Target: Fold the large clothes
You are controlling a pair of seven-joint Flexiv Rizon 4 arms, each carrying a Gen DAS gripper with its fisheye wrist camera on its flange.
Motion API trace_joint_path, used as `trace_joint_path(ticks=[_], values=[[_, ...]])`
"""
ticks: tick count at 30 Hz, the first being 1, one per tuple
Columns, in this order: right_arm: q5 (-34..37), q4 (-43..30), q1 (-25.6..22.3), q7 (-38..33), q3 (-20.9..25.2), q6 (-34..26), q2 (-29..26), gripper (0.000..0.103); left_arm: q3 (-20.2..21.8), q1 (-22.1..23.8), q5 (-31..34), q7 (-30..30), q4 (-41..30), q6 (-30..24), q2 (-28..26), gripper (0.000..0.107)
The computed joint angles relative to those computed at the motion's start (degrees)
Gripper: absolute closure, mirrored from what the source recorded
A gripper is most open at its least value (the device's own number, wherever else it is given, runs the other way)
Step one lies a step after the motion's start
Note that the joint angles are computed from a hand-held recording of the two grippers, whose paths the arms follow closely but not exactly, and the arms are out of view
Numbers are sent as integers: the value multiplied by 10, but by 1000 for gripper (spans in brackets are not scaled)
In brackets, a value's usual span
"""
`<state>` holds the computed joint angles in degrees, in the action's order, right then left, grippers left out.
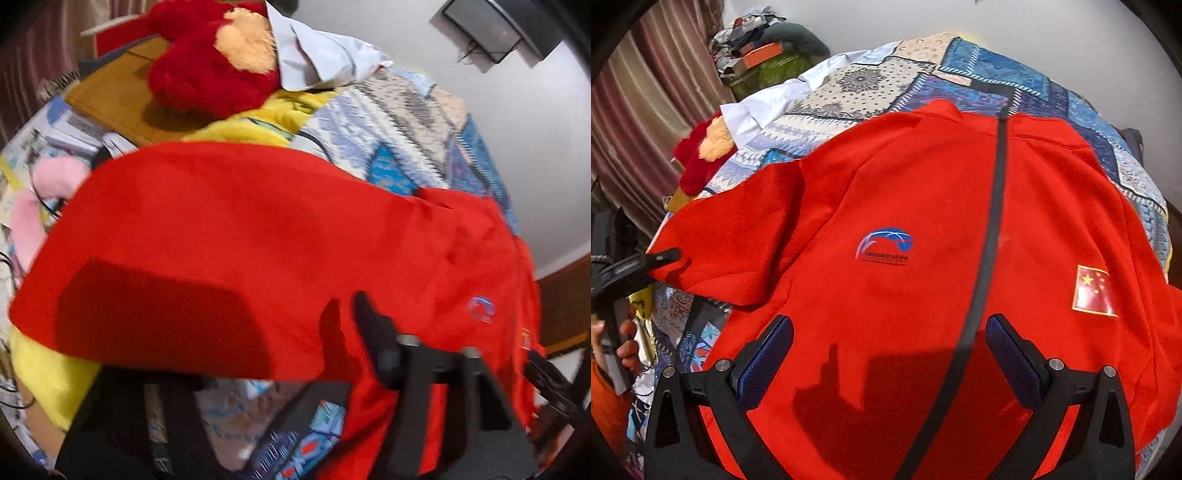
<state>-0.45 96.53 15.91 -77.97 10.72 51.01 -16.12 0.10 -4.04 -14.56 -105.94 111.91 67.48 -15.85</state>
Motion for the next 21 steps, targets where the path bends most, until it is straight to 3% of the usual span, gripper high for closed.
trace_joint_path(ticks=[3,6,10,15,21], values=[[4,5,-2,-5,2,6,6,0,52,-37,126,-78,-63,-57,-14,97],[3,14,-6,-8,-1,6,20,0,84,-70,254,-146,-127,-103,-16,102],[-4,39,-17,-8,-8,16,51,0,72,-76,329,-164,-169,-86,2,104],[-32,68,-28,7,-20,33,89,0,35,-86,350,-132,-228,-46,0,104],[-60,102,-45,14,-28,50,139,0,-33,-108,253,-6,-297,-27,-71,104]])
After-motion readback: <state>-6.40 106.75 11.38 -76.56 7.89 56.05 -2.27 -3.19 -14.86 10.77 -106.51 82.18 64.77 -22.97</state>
